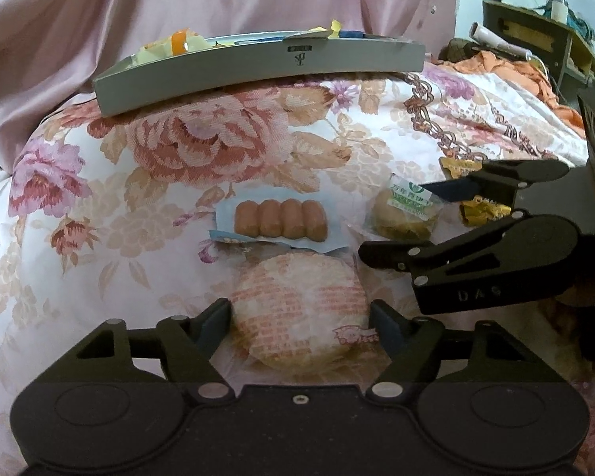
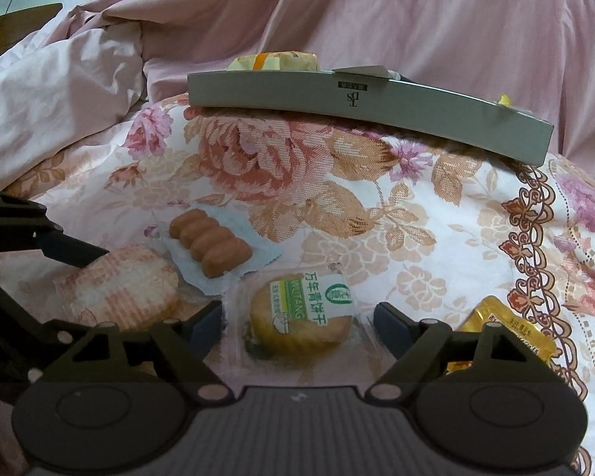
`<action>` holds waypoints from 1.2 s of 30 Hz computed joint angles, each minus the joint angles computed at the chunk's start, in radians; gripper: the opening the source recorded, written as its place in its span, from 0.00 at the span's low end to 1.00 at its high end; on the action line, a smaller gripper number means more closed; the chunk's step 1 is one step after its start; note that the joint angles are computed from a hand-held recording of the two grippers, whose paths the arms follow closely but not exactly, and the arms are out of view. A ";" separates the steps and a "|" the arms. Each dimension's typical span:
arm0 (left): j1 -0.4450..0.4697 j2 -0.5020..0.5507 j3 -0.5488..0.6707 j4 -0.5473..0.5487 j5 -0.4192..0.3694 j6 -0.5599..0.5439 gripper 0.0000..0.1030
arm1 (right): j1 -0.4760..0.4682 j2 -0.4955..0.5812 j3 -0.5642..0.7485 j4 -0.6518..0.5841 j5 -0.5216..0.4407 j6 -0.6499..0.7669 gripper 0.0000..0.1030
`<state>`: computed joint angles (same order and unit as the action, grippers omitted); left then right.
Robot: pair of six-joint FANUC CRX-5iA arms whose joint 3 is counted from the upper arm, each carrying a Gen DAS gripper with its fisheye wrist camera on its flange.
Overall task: Organize snacks
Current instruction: 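Grasp the round pink-wrapped cake with the left gripper while the right grasps the green-labelled biscuit pack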
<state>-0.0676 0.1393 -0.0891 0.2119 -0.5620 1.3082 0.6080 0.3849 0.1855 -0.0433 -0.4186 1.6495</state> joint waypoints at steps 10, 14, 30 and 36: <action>0.009 -0.003 -0.021 0.050 0.017 -0.020 0.73 | 0.008 -0.013 -0.026 0.009 0.028 -0.001 0.71; 0.010 0.000 -0.017 0.050 0.008 -0.019 0.73 | 0.008 -0.016 -0.027 -0.010 0.030 0.031 0.62; 0.009 0.013 0.001 0.036 -0.011 -0.030 0.74 | 0.009 -0.018 -0.027 -0.022 0.030 0.053 0.57; 0.008 0.011 -0.006 0.043 -0.003 -0.037 0.73 | 0.011 -0.020 -0.032 -0.012 0.035 0.044 0.57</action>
<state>-0.0592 0.1499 -0.0948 0.2553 -0.5645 1.2710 0.6190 0.3650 0.1535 -0.0557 -0.3836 1.6931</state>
